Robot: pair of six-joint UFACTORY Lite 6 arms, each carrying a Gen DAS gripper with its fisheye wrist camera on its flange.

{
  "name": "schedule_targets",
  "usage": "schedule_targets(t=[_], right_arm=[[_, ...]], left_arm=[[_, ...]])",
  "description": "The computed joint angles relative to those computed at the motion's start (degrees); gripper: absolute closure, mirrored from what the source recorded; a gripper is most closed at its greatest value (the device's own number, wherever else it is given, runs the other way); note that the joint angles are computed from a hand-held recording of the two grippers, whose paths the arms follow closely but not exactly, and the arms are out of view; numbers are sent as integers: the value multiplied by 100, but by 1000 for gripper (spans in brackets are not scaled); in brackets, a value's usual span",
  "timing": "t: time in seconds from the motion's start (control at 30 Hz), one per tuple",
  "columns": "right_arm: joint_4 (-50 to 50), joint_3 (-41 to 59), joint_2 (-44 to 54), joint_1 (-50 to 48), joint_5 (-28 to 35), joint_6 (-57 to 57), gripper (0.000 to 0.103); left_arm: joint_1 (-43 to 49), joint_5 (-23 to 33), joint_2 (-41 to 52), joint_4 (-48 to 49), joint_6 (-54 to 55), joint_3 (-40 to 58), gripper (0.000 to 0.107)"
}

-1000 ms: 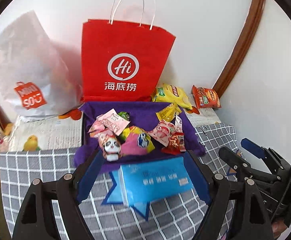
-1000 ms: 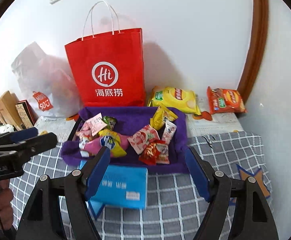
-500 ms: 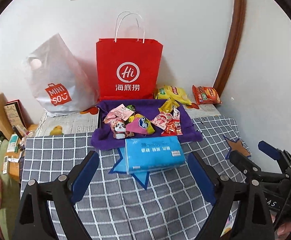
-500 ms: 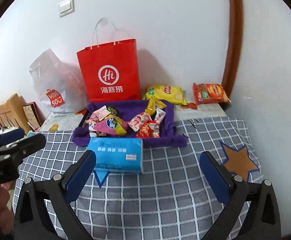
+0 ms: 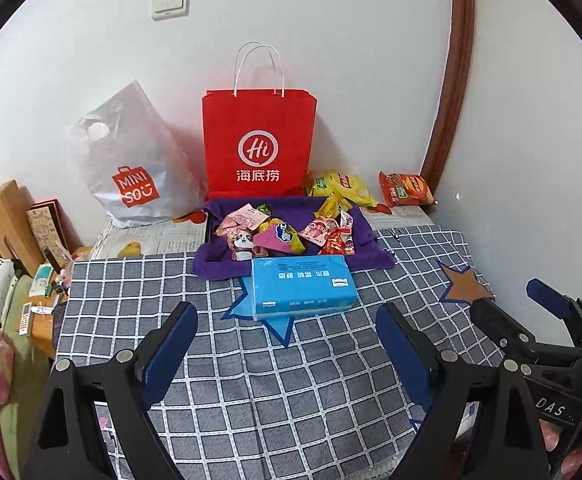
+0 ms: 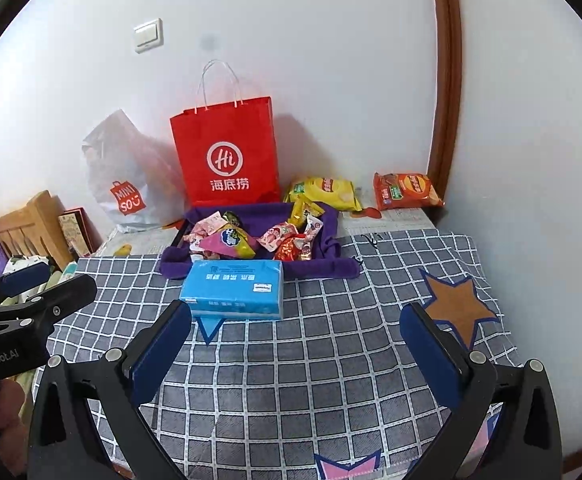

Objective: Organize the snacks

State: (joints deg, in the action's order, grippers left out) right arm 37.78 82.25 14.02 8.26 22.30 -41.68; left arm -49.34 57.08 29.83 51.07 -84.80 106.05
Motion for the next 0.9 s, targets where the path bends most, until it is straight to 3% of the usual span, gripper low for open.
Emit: schedule_targets(t=[0.9], right_arm=[[-115, -239, -256, 56, -10, 52, 0]], left_arm=[[-81, 17, -94, 76, -99, -150, 17]])
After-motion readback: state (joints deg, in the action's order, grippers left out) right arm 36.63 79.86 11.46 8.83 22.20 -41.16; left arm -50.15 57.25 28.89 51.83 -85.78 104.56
